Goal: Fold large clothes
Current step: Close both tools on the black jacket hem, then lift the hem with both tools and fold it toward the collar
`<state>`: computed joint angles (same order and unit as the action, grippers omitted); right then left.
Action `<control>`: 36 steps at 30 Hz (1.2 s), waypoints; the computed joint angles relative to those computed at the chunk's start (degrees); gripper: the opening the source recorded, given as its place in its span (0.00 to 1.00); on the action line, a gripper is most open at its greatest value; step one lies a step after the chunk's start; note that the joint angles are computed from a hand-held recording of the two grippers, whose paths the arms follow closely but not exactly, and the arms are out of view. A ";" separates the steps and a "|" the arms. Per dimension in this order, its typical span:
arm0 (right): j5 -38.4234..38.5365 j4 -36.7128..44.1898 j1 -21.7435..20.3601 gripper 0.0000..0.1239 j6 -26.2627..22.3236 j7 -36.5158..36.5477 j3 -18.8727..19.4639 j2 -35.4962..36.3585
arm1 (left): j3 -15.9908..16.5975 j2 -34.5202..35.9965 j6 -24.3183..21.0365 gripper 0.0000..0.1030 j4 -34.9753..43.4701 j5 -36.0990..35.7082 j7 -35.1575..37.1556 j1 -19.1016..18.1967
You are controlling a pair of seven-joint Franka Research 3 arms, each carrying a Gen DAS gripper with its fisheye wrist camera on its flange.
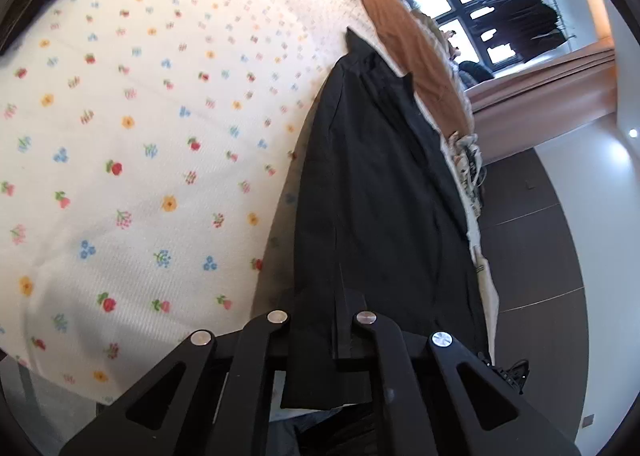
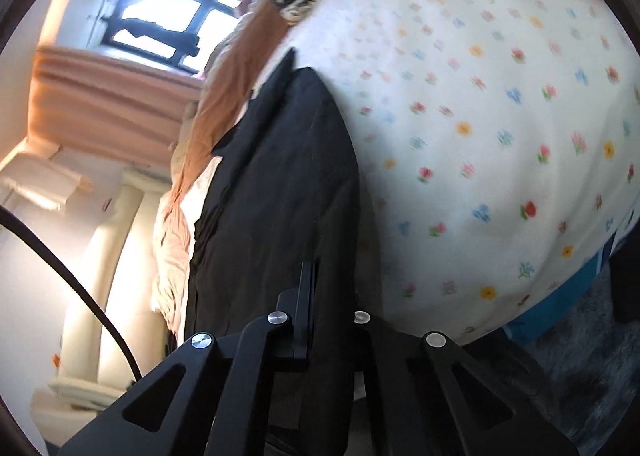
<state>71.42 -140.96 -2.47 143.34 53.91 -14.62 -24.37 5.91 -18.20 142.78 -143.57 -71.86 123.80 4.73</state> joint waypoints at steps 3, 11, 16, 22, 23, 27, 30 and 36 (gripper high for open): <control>0.57 -0.82 0.72 0.00 0.73 -0.97 0.70 -2.19 | 0.69 -2.95 -0.85 0.06 -0.60 -1.53 -0.43 0.17; -0.89 -1.86 1.71 0.00 -1.80 -3.30 -1.27 -8.34 | 2.40 -14.69 -0.71 0.06 -3.43 4.92 -9.18 -0.01; -0.92 -2.27 2.09 0.00 -4.78 -5.08 -3.36 -11.80 | 3.42 -24.56 -0.55 0.06 -6.17 12.05 -16.43 0.72; -1.82 -2.07 1.80 0.00 -9.31 -7.29 -5.01 -14.74 | 6.07 -35.41 -3.05 0.06 -8.56 19.86 -24.07 1.86; -1.73 -1.96 1.89 0.00 -9.45 -7.86 -5.02 -14.79 | 6.06 -36.81 -3.32 0.06 -8.47 21.30 -25.47 2.05; -2.71 -1.44 1.77 0.00 -10.92 -9.17 -5.16 -16.35 | 5.98 -42.83 -4.35 0.06 -8.75 26.54 -30.36 2.35; -3.88 -0.70 1.64 0.00 -11.45 -9.04 -4.88 -17.46 | 6.11 -46.84 -5.26 0.06 -8.68 30.36 -33.45 2.49; -4.51 -1.14 1.47 0.00 -11.55 -9.52 -5.82 -19.34 | 6.21 -51.45 -8.57 0.06 -7.33 38.45 -40.35 3.56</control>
